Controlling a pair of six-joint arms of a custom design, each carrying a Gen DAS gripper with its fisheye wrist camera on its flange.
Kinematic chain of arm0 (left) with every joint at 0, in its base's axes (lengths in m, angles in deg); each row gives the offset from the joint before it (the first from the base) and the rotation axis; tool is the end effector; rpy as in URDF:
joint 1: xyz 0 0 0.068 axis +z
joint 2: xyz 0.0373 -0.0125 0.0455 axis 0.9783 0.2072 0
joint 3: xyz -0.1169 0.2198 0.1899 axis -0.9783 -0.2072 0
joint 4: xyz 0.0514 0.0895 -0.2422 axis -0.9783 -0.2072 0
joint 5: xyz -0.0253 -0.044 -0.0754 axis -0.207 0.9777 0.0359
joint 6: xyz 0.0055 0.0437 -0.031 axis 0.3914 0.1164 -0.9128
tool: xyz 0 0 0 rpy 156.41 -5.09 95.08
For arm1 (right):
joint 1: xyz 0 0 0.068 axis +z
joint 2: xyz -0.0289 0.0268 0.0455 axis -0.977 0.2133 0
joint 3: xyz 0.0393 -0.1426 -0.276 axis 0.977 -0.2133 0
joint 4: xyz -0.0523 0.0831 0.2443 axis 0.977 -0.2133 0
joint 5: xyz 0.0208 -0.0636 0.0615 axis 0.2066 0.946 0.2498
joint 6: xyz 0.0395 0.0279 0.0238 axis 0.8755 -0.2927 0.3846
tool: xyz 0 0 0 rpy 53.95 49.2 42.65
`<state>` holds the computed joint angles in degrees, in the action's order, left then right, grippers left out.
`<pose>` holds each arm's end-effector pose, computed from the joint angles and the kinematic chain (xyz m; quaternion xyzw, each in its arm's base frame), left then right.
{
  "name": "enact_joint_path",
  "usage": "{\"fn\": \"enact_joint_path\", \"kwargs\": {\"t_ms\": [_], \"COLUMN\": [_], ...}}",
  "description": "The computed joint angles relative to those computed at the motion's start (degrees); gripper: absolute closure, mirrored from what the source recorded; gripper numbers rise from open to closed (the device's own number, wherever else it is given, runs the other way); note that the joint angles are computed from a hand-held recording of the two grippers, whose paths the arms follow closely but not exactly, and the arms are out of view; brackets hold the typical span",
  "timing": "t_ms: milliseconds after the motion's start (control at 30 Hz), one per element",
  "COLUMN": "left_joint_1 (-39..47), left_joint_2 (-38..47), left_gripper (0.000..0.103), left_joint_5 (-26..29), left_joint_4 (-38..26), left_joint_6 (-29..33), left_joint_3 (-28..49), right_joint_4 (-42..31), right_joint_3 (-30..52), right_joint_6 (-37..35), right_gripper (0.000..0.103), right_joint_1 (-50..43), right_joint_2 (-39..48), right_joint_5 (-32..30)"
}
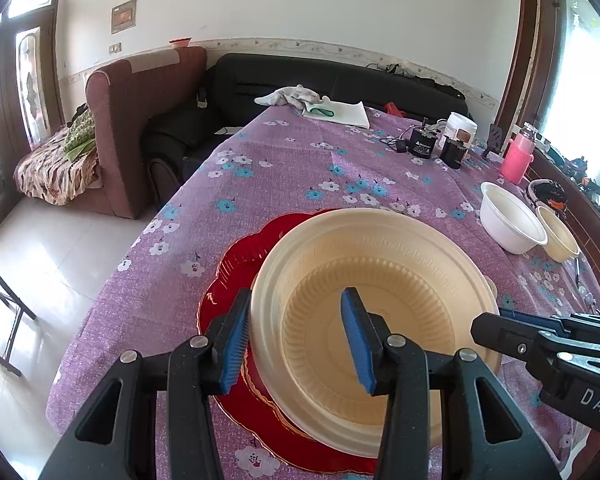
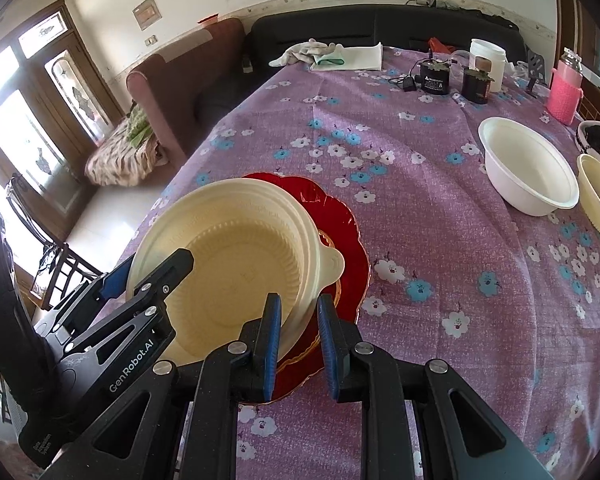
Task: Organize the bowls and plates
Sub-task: 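Lower the beige bowl onto the stack and open the left tool, then move the left tool to the other white bowl and grasp its rim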
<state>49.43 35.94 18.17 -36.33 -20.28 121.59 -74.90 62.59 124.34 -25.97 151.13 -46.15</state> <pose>0.2245 -0.1183 0.2384 0.1058 0.9091 -0.0977 0.3910 0.1973 0.2300 0.2627 0.0626 0.9474 0.1053 0.2957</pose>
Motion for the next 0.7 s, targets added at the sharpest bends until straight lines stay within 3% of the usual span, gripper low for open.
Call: {"fn": "enact_joint_path", "kwargs": {"t_ms": [300,433,633,700], "left_joint_1": [0.74,-0.4,-8.21,-12.59], "left_joint_2": [-1.8,-4.5,-9.81,-10.63], "left_gripper": [0.048,0.048,0.044,0.04], "left_joint_5": [-0.2,-1.75,-8.37,-10.81], "left_joint_4": [-0.39,-0.76,-1.61,-1.93], "left_joint_6": [-0.4,-0.92,-1.93,-2.21], "left_joint_3": [-0.59,-1.2,-1.86,-1.81], "right_joint_4": [0.27,1.28,1.31,-0.68], "right_joint_3": [-0.94,-3.06,-10.42,-12.82], "right_joint_6": [-0.84,-0.33,3.85,5.77], "right_gripper": [0.08,0.079,0.078,0.072], "right_joint_1": [1.24,1.91,2.63,2.59], "right_joint_2": [-1.63,-4.62,-15.44,-19.68], "right_joint_5": [1.06,1.54,4.01,6.24]}}
